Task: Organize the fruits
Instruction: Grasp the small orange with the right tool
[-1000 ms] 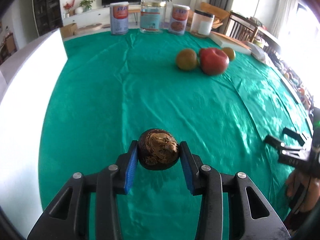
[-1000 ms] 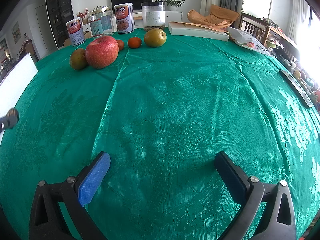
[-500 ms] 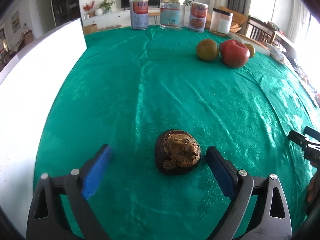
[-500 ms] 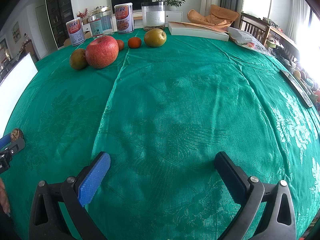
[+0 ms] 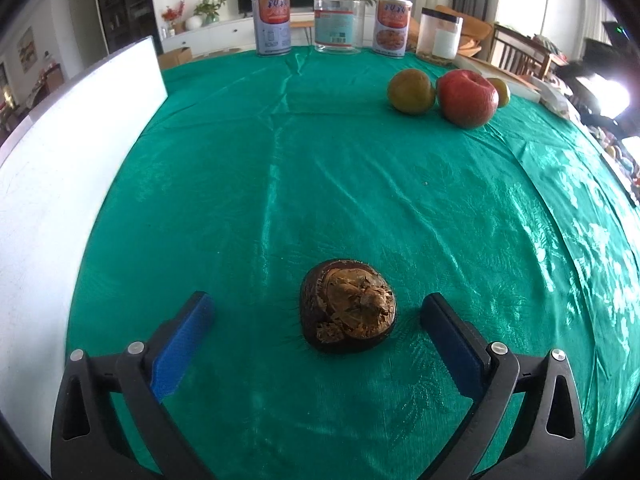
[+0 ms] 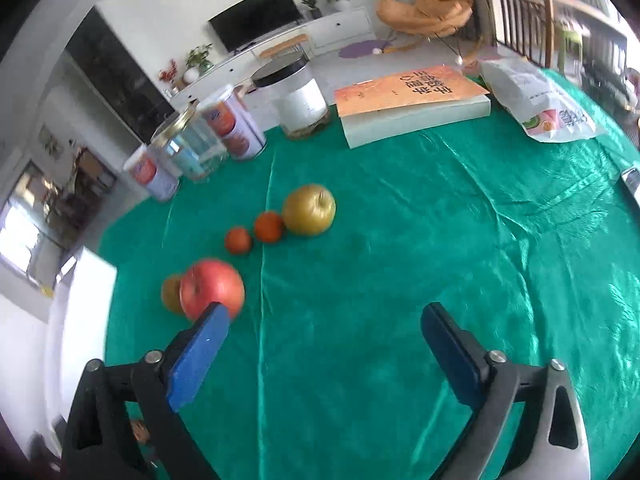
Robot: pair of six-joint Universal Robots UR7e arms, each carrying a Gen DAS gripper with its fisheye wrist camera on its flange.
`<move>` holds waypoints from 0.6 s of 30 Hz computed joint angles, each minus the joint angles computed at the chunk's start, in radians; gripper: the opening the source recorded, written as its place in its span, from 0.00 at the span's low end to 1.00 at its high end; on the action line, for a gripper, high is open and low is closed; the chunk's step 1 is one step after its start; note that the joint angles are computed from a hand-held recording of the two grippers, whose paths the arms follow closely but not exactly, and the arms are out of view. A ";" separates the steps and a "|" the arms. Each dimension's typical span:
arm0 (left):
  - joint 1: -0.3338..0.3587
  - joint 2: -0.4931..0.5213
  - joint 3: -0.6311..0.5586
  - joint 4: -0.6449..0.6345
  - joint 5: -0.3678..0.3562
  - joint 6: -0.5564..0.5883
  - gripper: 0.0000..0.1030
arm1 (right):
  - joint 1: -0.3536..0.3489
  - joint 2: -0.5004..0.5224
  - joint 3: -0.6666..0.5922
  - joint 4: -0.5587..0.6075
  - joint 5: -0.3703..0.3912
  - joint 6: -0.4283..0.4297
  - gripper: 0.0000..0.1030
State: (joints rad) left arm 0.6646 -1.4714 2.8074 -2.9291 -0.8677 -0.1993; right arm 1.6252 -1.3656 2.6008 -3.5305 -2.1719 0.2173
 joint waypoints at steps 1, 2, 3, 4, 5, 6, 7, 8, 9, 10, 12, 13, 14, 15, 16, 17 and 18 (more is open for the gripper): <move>0.000 -0.001 0.000 0.001 0.000 0.000 1.00 | -0.029 0.007 -0.043 0.039 0.027 0.009 0.83; 0.000 -0.001 0.000 0.001 0.000 0.000 1.00 | -0.052 0.026 -0.079 0.059 0.044 0.018 0.83; 0.000 -0.001 0.000 0.001 0.000 0.000 1.00 | -0.067 0.055 -0.114 0.073 0.045 0.028 0.82; 0.000 -0.001 0.000 0.001 0.000 0.000 1.00 | -0.070 0.093 -0.144 0.066 0.022 0.040 0.80; 0.000 -0.003 0.000 0.002 0.000 0.000 1.00 | -0.062 0.136 -0.168 0.029 -0.015 0.041 0.73; 0.000 -0.003 0.000 0.002 0.000 0.000 1.00 | -0.049 0.174 -0.188 -0.015 -0.037 0.019 0.70; 0.001 -0.002 0.000 0.002 0.000 0.001 1.00 | -0.039 0.197 -0.208 -0.034 -0.030 -0.027 0.70; 0.001 -0.002 0.000 0.002 0.000 0.001 1.00 | -0.027 0.212 -0.238 -0.011 -0.020 -0.103 0.70; 0.001 -0.002 -0.001 0.002 -0.001 0.001 1.00 | 0.002 0.236 -0.284 0.054 -0.047 -0.196 0.70; 0.001 -0.002 -0.001 0.002 -0.001 0.001 1.00 | 0.039 0.265 -0.335 0.134 -0.113 -0.286 0.70; 0.001 -0.003 -0.001 0.003 0.000 0.002 1.00 | 0.087 0.321 -0.427 0.295 -0.236 -0.471 0.69; 0.001 -0.003 -0.001 0.003 0.000 0.002 1.00 | 0.099 0.334 -0.457 0.386 -0.271 -0.519 0.69; 0.001 -0.003 -0.001 0.003 0.000 0.002 1.00 | 0.108 0.349 -0.482 0.470 -0.313 -0.563 0.67; 0.001 -0.003 -0.001 0.003 0.000 0.002 1.00 | 0.114 0.362 -0.497 0.520 -0.342 -0.604 0.67; 0.001 -0.003 -0.001 0.003 0.000 0.002 1.00 | 0.118 0.375 -0.507 0.555 -0.367 -0.642 0.67; 0.001 -0.004 -0.001 0.003 0.000 0.001 1.00 | 0.117 0.389 -0.514 0.576 -0.384 -0.673 0.67; 0.001 -0.004 -0.001 0.003 0.000 0.001 1.00 | 0.116 0.404 -0.522 0.594 -0.399 -0.697 0.67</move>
State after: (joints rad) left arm 0.6660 -1.4750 2.8068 -2.9262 -0.8678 -0.1980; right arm 1.7407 -0.9619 2.0792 -2.9365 -2.5713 -0.4799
